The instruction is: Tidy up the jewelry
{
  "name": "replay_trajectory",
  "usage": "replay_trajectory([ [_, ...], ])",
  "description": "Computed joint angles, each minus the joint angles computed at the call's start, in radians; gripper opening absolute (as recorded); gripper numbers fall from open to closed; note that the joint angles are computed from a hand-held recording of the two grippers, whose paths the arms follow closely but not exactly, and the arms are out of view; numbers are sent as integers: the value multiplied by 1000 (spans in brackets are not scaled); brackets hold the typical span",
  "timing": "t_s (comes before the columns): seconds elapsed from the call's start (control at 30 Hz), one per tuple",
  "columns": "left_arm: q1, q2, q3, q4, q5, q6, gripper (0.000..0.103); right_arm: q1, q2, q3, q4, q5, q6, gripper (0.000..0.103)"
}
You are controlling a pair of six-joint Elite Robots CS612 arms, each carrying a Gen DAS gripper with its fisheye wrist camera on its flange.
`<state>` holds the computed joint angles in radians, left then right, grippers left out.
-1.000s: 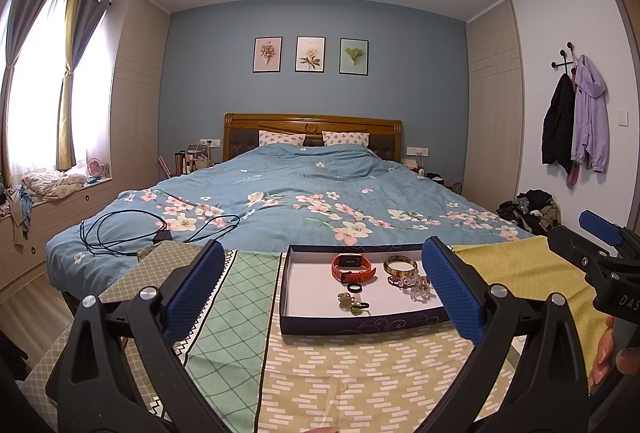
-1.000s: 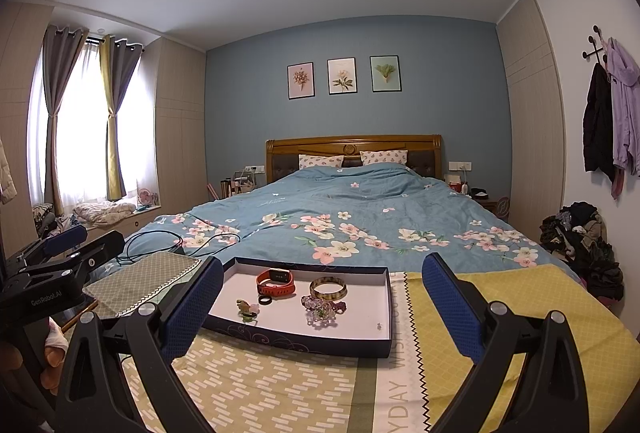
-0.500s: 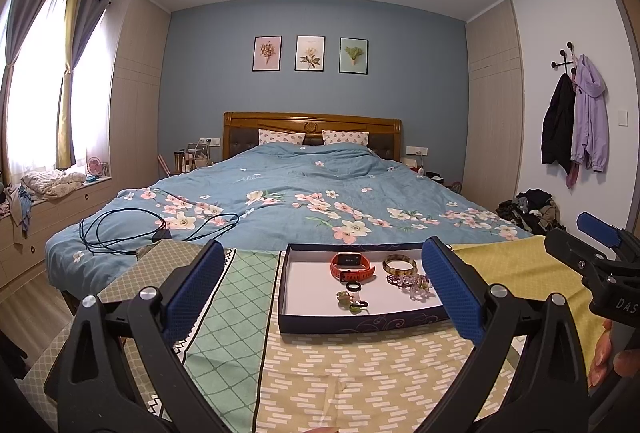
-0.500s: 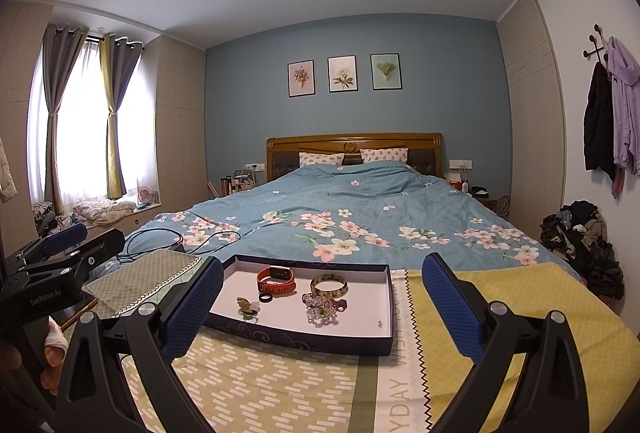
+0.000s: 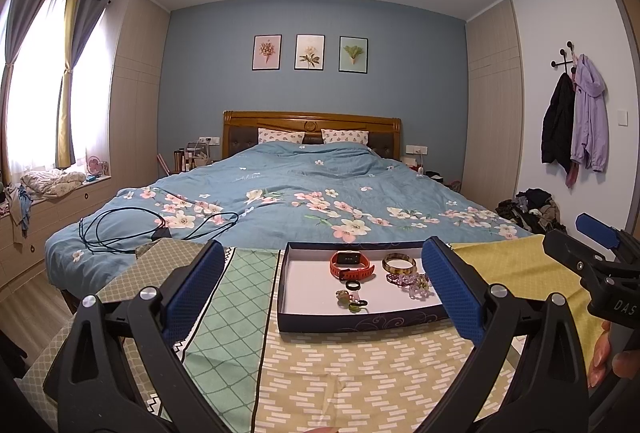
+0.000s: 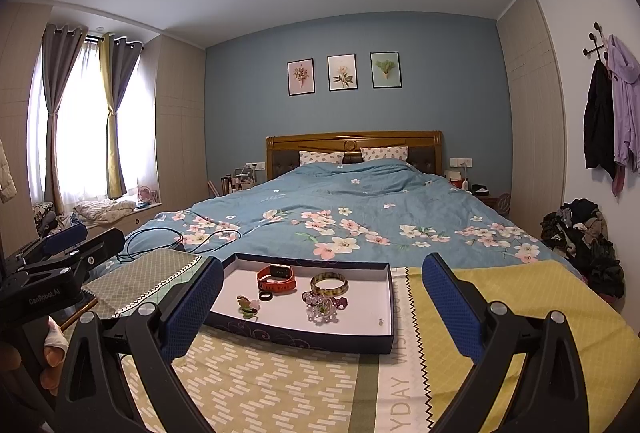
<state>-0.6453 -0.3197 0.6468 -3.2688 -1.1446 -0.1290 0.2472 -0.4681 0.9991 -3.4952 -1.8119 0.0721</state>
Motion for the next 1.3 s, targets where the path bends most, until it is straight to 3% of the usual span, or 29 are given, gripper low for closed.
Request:
replay_trajectory([
  [1.3,0,2,10,-1,-6,-3,97,-2,4,-3,6,7,0,96],
])
